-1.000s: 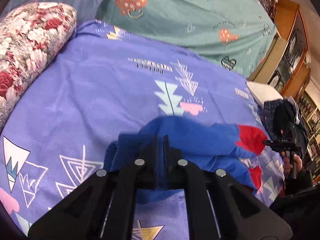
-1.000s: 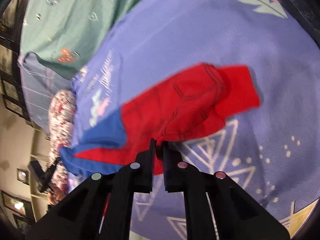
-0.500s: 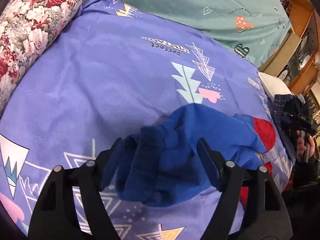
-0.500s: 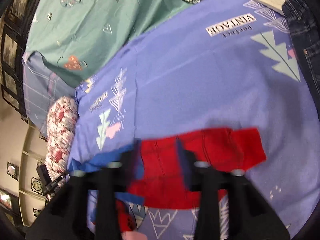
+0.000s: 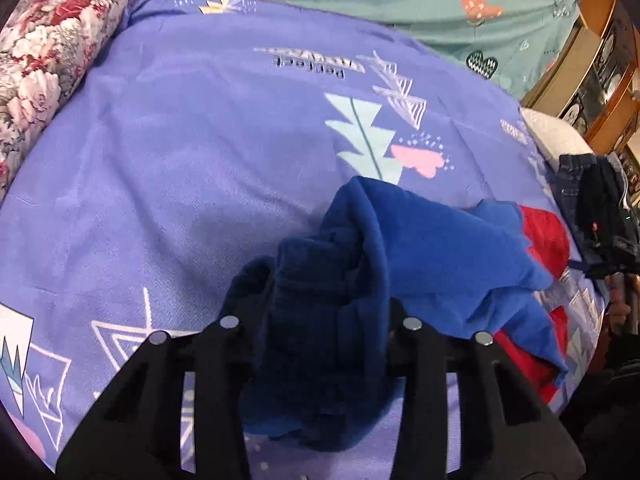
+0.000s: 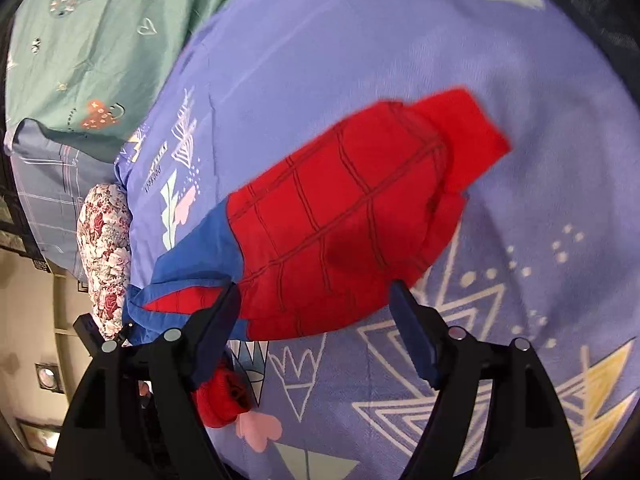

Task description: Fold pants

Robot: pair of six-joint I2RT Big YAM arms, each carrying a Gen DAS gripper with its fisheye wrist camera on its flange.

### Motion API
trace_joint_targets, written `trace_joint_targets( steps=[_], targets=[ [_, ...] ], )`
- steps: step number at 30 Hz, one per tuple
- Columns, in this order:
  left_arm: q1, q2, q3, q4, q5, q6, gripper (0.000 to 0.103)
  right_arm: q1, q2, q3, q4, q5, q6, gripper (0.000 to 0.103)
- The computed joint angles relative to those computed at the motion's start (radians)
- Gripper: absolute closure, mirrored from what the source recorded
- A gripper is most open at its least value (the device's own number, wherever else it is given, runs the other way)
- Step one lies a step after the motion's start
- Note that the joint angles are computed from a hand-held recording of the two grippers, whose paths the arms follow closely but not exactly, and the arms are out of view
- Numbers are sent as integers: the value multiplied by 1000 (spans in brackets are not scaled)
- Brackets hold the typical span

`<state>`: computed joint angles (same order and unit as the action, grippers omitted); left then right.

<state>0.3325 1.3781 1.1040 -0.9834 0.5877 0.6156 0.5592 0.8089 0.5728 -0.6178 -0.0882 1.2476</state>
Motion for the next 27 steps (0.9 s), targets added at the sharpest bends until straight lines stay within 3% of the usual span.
trace_joint_targets(
  steps=[2, 6, 9, 11, 13, 14, 16, 19, 20, 22, 23, 24, 27],
  targets=[
    [18, -37, -24, 18, 18, 1, 66, -4, 53, 10, 2, -34, 8, 26],
    [51, -105, -66, 51, 73, -1, 67, 2, 54, 6, 18, -33, 51, 26],
    [73, -141, -82, 76, 124, -34, 67, 3, 21, -21, 56, -141, 121, 29],
    [75, -153, -88, 89, 138, -48, 67, 30, -1, -28, 62, -157, 138, 28],
    [78, -168, -93, 109, 163, -65, 67, 37, -2, -62, 155, -204, 192, 27],
    [81, -173, -93, 117, 179, -76, 67, 36, 22, -87, 246, -234, 223, 27],
    [88, -186, -91, 132, 207, -98, 67, 42, 58, -100, 331, -197, 238, 27],
    [106, -210, -81, 146, 256, -131, 67, 44, 79, -70, 302, -82, 187, 31],
    [113, -220, -78, 147, 270, -133, 67, 44, 83, -61, 279, -47, 172, 37],
    [120, -241, -72, 145, 286, -130, 67, 55, 94, -37, 210, 36, 139, 60],
    [122, -248, -71, 146, 288, -130, 67, 60, 95, -35, 200, 56, 128, 87],
    [122, -252, -70, 144, 290, -128, 67, 65, 88, -35, 199, 77, 107, 98],
    [111, -241, -62, 159, 275, -152, 67, 83, 59, 0, 160, 154, 65, 98]
  ],
)
